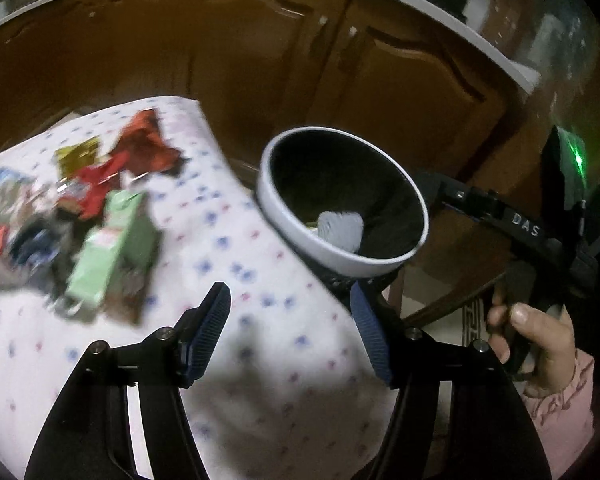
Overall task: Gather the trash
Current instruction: 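Move both tools back to the cartons on the cloth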
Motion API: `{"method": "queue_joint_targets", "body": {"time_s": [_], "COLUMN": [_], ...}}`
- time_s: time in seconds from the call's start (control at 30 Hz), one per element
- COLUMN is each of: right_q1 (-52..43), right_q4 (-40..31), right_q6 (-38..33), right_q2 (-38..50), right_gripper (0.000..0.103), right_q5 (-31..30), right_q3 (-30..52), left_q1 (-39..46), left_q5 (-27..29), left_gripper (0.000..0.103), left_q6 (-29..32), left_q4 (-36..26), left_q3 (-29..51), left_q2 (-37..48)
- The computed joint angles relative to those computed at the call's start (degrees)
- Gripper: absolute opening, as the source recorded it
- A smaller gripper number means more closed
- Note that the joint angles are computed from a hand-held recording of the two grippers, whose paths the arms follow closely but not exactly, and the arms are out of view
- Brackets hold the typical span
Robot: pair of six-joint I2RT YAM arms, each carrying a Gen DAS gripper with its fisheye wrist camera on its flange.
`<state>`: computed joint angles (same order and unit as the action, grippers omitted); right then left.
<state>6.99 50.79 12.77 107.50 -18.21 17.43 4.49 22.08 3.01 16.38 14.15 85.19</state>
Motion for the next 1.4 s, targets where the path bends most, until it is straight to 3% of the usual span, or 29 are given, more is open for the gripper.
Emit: {"method": "queue_joint_targets", "body": {"time_s": [0.3, 0.4, 0.57, 1.03, 1.4], "right_q1": [11.0, 16.6, 24.9, 40.1, 43.0], "right_q4": [15.4, 21.2, 24.6, 14.3, 9.3], "right_q6": [9.1, 12.6, 16.5, 21.6, 22.5], "right_q2": [2.5, 6.5, 10.9, 13.0, 13.4], "right_gripper": [0.09, 0.09, 0.09, 0.09, 0.09], "right_q5": [5.6, 8.7, 13.0, 19.5, 20.7], "right_q3": [-8.8, -10.0, -9.1, 1.2, 7.4], "left_q1": [21.1, 29.3, 38.6, 52.4, 54.0], "left_q5": [7.8, 11.2, 13.9, 16.7, 16.1], "left_gripper": [0.064, 0.064, 0.064, 0.064, 0.064], "left_q6": [9.9, 15.0, 21.3, 29.1, 23.9], "left_q4": [-2.8, -4.6, -6.4, -7.6, -9.7], "left_q3": [-6.5, -6.2, -4.3, 5.8, 16.1], "left_q2": [-6.7, -5.7, -1.9, 12.4, 19.9]}}
